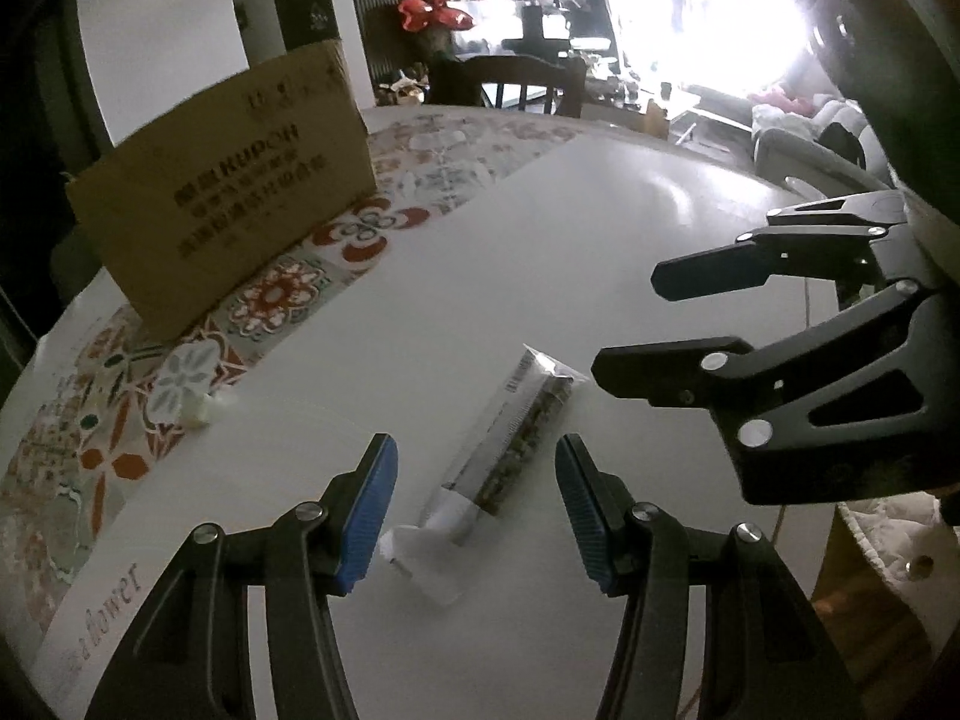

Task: Organize snacks
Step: 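Grasp the clear-wrapped stick snack with the left tool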

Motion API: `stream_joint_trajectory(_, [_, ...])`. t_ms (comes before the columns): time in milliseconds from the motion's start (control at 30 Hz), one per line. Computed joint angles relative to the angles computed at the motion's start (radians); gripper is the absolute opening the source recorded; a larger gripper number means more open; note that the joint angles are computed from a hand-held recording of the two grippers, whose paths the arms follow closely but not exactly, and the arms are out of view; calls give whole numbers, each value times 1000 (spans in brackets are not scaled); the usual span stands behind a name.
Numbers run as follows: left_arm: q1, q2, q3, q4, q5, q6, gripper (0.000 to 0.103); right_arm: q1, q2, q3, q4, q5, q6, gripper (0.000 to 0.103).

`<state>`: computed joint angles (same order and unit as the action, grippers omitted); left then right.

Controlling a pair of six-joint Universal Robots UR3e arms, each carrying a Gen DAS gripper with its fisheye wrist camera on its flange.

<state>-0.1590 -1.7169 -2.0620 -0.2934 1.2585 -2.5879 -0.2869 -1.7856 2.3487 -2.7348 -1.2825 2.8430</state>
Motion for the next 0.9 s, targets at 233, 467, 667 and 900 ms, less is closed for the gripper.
stream_joint_trajectory(233, [-3,-46,33,-21,-15,-12,39,0,20,-7,5,-11,7,57])
stream_joint_trajectory(467, [10,-37,20,-23,-45,-46,25,-3,25,-7,0,-10,13,57])
stream_joint_trajectory(667, [48,18,-14,-20,-56,-141,22,1,34,-18,-5,7,13,57])
stream_joint_trajectory(900, [115,101,-48,-37,-63,-249,22,43,106,-81,-30,31,27,57])
